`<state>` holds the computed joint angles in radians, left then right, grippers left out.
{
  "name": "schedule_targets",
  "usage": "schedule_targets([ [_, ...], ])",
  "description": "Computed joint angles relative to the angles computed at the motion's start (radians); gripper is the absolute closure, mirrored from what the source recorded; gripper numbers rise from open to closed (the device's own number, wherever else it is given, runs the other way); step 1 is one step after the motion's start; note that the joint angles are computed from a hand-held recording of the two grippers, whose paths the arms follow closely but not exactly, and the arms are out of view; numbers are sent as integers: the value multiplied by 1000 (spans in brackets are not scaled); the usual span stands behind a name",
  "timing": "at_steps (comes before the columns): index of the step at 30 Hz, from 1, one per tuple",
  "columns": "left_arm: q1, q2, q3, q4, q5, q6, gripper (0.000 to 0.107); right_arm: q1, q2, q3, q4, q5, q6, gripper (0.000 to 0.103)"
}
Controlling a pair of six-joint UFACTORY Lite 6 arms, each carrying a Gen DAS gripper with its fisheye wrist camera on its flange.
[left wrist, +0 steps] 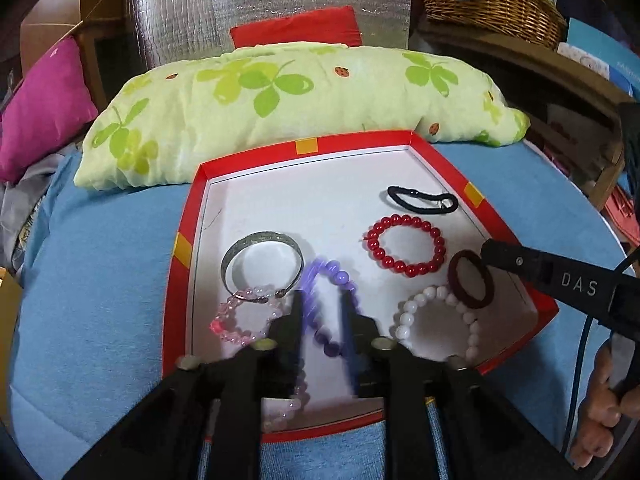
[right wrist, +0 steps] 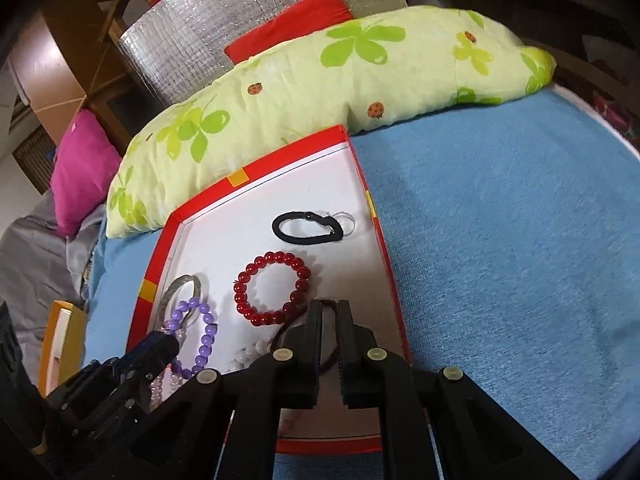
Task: Organize jewelry
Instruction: 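Carry the purple bracelet into the red box while the right tool carries the dark red hair tie there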
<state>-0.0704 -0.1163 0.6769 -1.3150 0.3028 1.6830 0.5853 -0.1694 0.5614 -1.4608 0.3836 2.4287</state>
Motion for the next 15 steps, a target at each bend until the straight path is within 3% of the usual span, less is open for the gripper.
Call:
schedule_targets([
  [2,-10,-30,-25,-60,-35,63,58,6,4,8,42,10,-46,94],
  [8,18,-124,-67,-51,-43,60,41,33,-41,0,127,42,-142,94],
  [13,55,-223,-109,-10,-38,21,35,80,-88,1,217,76,-241,93],
  [15,65,-252,-118,37,-36,-30,33,110,-104,5,247,99,-275,84],
])
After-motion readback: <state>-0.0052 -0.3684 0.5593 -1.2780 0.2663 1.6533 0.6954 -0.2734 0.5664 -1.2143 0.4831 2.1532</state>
